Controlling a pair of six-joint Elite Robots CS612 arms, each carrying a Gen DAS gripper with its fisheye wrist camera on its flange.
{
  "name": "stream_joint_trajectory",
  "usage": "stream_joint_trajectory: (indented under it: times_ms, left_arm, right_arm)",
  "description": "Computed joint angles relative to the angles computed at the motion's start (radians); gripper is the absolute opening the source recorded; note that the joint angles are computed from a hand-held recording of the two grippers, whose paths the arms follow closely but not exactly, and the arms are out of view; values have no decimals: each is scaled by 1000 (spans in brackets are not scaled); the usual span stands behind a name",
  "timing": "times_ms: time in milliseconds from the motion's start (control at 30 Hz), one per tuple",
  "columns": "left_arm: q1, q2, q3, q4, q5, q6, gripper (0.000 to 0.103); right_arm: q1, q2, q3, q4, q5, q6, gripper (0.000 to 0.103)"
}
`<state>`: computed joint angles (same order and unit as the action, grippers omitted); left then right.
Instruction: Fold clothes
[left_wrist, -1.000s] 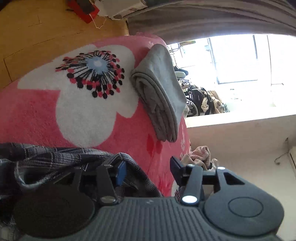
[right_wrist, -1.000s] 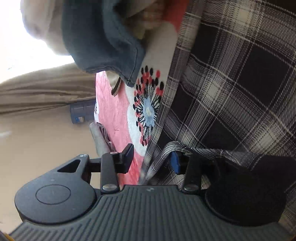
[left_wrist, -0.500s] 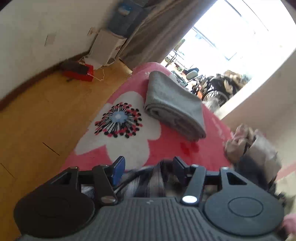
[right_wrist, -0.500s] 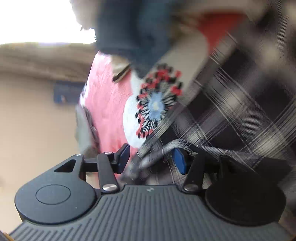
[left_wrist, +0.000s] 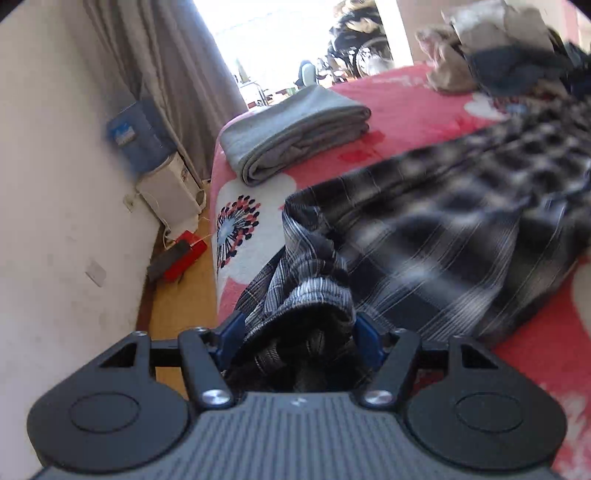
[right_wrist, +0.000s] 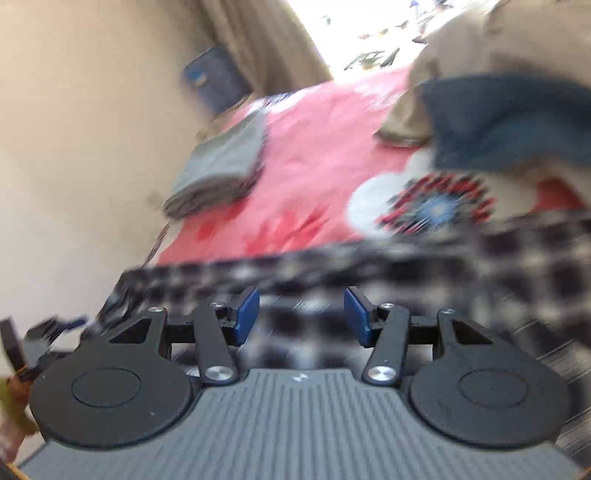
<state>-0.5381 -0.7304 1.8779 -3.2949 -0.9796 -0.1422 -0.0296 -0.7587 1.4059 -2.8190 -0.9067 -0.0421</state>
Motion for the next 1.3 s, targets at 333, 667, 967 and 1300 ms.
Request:
stream_joint_trajectory:
  times_ms: [333, 667, 967, 1300]
  left_arm:
    - [116, -53, 45, -182, -356, -421, 11]
    - [258, -50, 78, -244, -633, -813, 11]
    - [296, -30, 52, -106, -637, -779, 13]
    - [300, -21, 75, -161, -569, -853, 53]
  right_arm:
    - [52, -10, 54, -9, 47, -77, 50]
    - [67, 9, 25, -4, 41, -78, 50]
    - [72, 15, 16, 34, 24, -84, 50]
    - [86, 9, 43, -13, -23, -132, 50]
